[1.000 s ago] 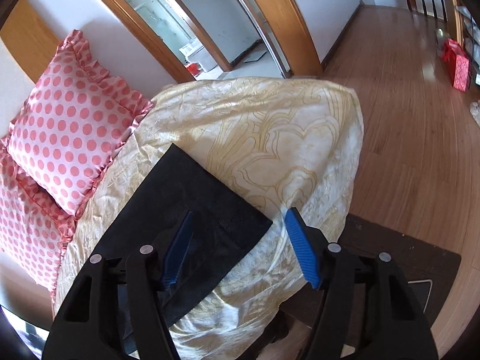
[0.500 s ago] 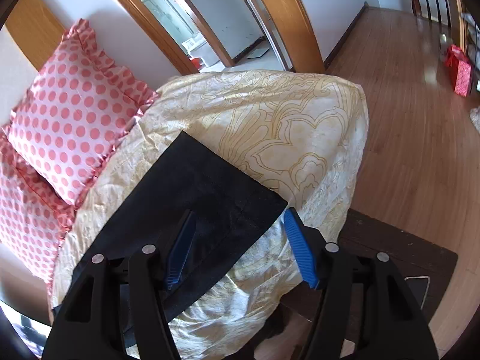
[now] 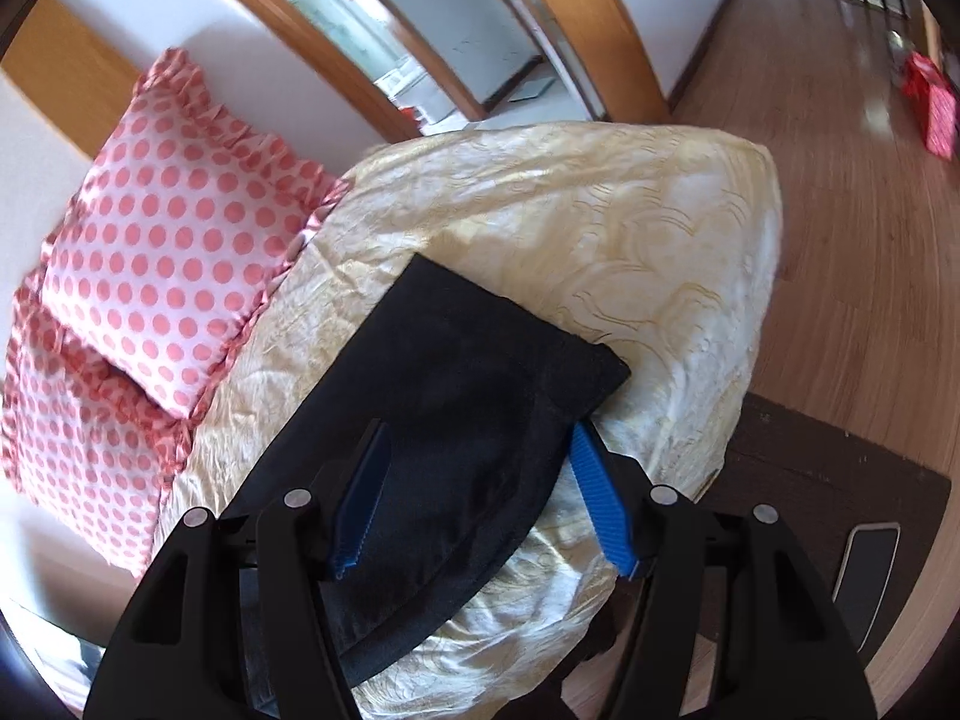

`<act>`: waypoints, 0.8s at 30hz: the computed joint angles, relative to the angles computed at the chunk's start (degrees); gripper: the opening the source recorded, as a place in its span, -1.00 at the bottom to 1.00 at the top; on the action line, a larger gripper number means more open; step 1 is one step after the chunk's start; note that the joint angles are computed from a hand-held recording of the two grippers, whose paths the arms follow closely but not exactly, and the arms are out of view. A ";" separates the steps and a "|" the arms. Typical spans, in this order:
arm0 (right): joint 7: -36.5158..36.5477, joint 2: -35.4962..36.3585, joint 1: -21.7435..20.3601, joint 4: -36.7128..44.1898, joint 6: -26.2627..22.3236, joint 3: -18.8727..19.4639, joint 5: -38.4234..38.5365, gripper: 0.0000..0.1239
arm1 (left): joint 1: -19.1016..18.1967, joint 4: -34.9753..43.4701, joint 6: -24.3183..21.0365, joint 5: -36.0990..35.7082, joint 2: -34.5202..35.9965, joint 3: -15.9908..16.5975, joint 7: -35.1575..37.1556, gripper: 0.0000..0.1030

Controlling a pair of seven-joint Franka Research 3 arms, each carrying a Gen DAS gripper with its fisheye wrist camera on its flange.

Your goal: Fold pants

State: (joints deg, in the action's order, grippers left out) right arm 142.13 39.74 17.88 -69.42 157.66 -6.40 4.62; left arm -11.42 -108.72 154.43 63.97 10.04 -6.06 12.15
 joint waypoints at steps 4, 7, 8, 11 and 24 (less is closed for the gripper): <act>5.17 -1.47 1.43 -4.34 4.57 -2.47 0.37 0.01 | 0.00 -0.06 0.08 -0.08 0.00 0.00 0.17 0.97; 7.06 -1.58 1.84 -5.86 7.80 -3.24 0.40 0.01 | -0.02 -0.19 0.22 -0.10 -0.06 -0.02 0.24 0.96; 6.86 -1.28 1.82 -5.92 8.98 -3.29 0.33 0.01 | -0.01 -0.11 0.19 -0.11 -0.02 0.01 0.21 0.97; 5.20 -0.44 0.94 -6.20 12.50 -2.10 1.66 -0.16 | 0.00 -0.17 0.21 -0.18 -0.07 0.01 0.24 0.97; -8.58 -0.46 -1.50 -7.35 22.79 3.71 8.19 -0.82 | 0.10 -0.31 0.72 -0.44 -0.11 0.11 -0.11 0.96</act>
